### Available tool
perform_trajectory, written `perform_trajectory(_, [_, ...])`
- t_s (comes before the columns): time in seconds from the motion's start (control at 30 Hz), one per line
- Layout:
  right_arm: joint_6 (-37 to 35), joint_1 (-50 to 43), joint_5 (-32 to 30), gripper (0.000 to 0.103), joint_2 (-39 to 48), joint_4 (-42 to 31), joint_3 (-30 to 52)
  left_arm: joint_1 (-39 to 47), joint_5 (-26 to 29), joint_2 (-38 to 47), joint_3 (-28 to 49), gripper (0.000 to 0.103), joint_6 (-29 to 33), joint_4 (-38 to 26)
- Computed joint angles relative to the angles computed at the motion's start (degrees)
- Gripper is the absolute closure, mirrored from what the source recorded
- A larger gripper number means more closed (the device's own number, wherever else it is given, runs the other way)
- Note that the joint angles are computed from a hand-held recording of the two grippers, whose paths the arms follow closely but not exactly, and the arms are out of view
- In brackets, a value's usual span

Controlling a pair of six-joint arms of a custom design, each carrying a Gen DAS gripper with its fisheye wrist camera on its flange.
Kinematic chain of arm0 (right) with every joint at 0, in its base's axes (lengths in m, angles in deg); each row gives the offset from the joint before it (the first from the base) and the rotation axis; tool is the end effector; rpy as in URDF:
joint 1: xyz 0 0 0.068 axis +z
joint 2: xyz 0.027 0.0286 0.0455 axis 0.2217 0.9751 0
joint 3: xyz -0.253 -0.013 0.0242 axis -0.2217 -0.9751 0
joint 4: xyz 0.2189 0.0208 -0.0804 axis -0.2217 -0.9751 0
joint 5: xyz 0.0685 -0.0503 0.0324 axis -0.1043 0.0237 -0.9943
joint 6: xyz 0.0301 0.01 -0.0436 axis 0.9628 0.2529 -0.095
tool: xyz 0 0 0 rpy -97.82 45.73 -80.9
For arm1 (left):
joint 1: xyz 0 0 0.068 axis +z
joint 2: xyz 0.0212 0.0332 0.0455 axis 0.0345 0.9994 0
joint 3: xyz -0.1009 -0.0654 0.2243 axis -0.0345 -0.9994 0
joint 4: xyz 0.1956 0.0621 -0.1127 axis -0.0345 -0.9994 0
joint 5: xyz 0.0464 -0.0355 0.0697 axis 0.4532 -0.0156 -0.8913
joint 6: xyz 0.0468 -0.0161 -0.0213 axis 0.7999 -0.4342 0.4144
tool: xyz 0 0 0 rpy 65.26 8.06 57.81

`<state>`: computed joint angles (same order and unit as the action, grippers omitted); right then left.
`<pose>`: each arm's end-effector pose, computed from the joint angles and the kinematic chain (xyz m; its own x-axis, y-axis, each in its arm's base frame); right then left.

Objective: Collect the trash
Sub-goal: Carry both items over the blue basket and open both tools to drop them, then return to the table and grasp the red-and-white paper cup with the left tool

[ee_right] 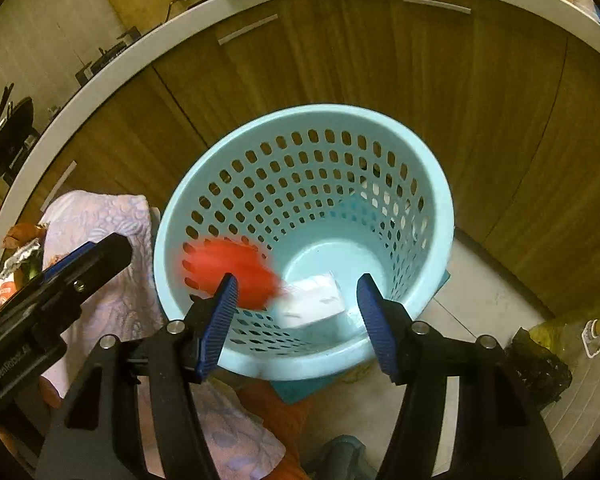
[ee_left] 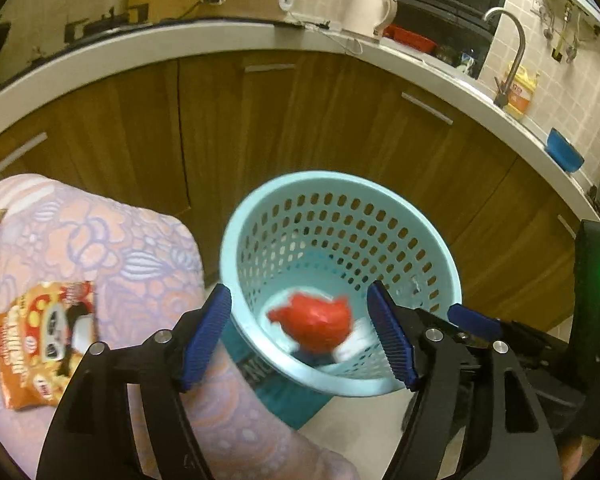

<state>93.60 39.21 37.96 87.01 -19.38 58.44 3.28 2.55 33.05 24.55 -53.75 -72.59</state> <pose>0.2183 0.1011 0.0995 -0.7452 0.4296 -0.5100 0.2951 0.8983 0.3255 0.2967 -0.0092 0.1295 -0.7145 0.2260 -0.6621 0.4516 0.8718 -0.1897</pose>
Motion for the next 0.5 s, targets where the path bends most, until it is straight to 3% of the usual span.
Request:
perform_trajectory(0.3, [0.9,10.8,8.2,0.045,-9.8,-8.1,3.1,10.1,5.8,-13.1,-5.6,0.033,3.2,-4.8])
perform_trajectory(0.5, [0.2,21.4,14.0,0.045,-8.0,-9.1,10.0,25.9,14.0,-23.3,-6.3,0.033,10.5,-13.8])
